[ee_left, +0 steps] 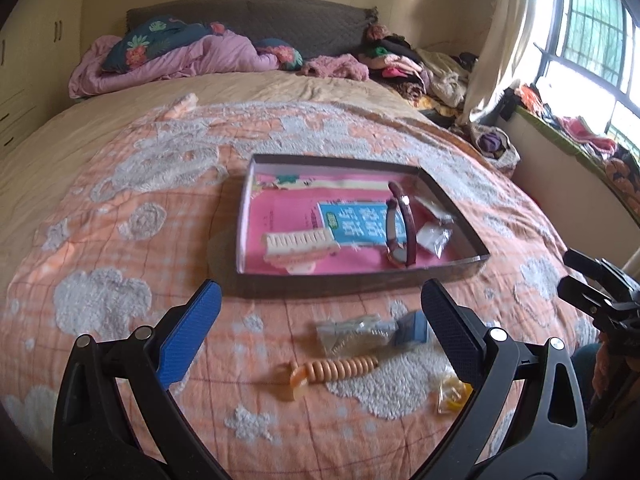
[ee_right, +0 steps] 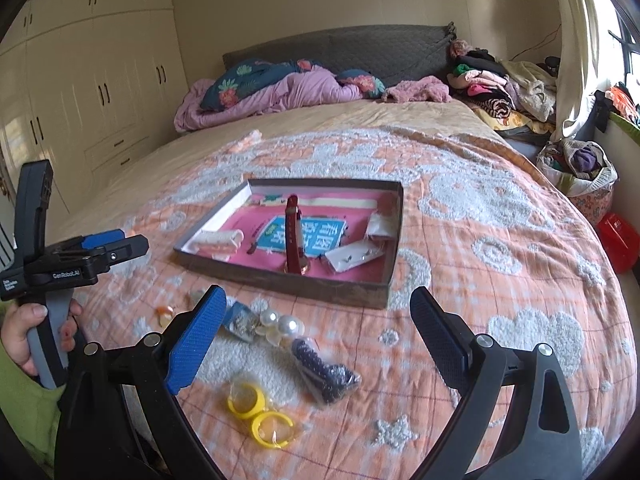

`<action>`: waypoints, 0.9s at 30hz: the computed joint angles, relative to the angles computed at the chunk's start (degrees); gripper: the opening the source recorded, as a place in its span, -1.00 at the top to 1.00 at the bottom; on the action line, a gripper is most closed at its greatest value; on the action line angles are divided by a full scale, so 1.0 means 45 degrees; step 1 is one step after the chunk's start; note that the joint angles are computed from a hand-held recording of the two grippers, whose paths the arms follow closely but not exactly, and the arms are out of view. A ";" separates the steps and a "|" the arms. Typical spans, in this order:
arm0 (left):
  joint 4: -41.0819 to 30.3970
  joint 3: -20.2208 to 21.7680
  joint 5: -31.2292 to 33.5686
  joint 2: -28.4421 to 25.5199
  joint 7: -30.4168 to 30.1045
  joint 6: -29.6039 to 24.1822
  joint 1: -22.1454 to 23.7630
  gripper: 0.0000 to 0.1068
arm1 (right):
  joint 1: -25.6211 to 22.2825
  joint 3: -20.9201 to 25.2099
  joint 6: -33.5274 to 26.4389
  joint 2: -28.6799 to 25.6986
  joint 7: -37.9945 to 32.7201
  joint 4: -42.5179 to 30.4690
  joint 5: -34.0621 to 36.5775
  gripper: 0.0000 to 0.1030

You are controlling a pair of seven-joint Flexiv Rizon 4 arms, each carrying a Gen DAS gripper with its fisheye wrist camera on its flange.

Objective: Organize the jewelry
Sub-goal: 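Lift both open tools out of the box back toward the loose items, then move the right tool toward the black beaded bag while the left approaches the small blue box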

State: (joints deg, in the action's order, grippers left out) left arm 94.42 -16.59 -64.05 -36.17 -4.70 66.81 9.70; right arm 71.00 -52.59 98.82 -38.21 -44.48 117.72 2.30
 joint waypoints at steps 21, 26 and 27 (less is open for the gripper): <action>0.0626 0.0581 0.2597 -0.0025 -0.0144 -0.2689 -0.0239 0.19 | -0.3897 0.4065 -0.1293 0.0138 0.0584 -0.0599 -0.2907 -0.55; 0.0467 0.0686 0.3060 -0.0128 -0.0372 -0.3415 -0.0380 0.28 | -0.5185 0.5460 -0.1534 0.0100 0.0562 -0.1067 -0.3579 -0.31; 0.0433 0.0705 0.3138 -0.0152 -0.0433 -0.3503 -0.0415 0.30 | -0.5459 0.5757 -0.1614 0.0067 0.0532 -0.1185 -0.3738 -0.29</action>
